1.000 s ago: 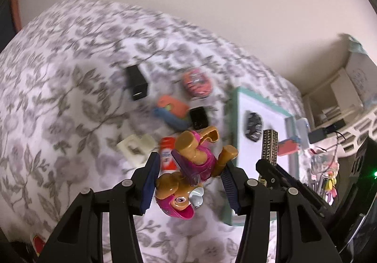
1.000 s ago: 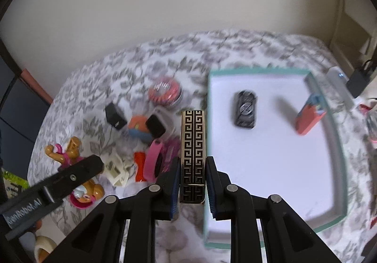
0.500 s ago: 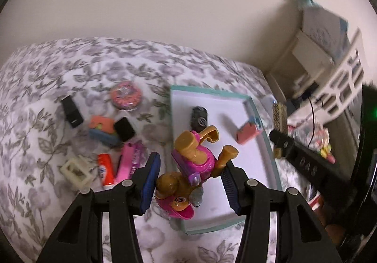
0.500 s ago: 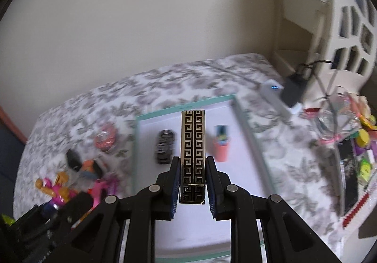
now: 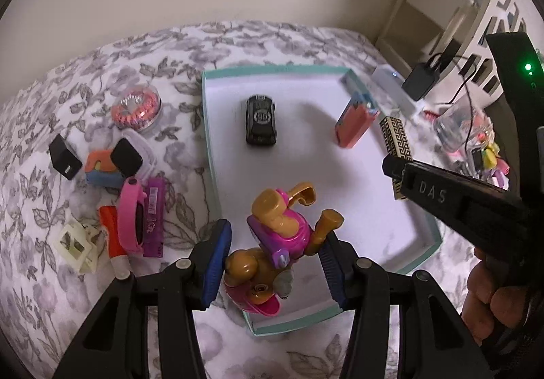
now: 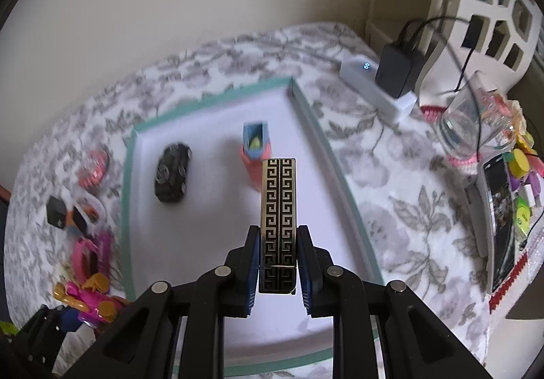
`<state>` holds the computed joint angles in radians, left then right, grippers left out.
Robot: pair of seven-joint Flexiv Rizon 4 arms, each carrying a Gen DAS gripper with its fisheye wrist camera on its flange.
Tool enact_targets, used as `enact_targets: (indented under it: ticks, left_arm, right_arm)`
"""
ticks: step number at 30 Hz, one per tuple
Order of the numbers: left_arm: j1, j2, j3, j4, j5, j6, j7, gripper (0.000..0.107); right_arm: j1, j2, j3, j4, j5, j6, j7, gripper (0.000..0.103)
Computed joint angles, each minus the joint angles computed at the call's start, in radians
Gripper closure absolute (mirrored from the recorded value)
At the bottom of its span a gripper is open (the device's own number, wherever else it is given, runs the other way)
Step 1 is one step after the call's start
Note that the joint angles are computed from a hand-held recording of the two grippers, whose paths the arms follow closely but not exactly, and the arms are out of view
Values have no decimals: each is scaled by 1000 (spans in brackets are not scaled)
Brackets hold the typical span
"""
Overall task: Organize rigid objects
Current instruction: 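Carry both items to the tray while the right tool lowers the gold bar and opens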
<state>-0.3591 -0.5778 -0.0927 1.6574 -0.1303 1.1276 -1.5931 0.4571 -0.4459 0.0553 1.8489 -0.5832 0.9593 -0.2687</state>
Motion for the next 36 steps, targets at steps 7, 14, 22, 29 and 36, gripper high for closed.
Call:
enact_targets:
  ticks: [7, 14, 22, 29, 36]
  left_arm:
    - [-2, -31, 16, -34, 18, -68, -28, 56]
    - [-9, -38, 18, -50, 40, -84, -22, 63]
    - [0, -42, 6, -51, 27, -94, -6, 63]
    - [5, -46, -2, -49, 4, -94, 1, 63]
    - [18, -34, -15, -32, -22, -75, 13, 63]
  right_arm:
    - [-6, -35, 22, -30, 62, -33, -71, 81]
    - [-8, -60, 33, -47, 118, -58, -120, 81]
    - [-4, -75, 32, -58, 150, -80, -151, 81]
    - [3, -81, 26, -62, 145, -83, -155, 80]
    - [6, -81, 22, -67, 137, -87, -159, 79]
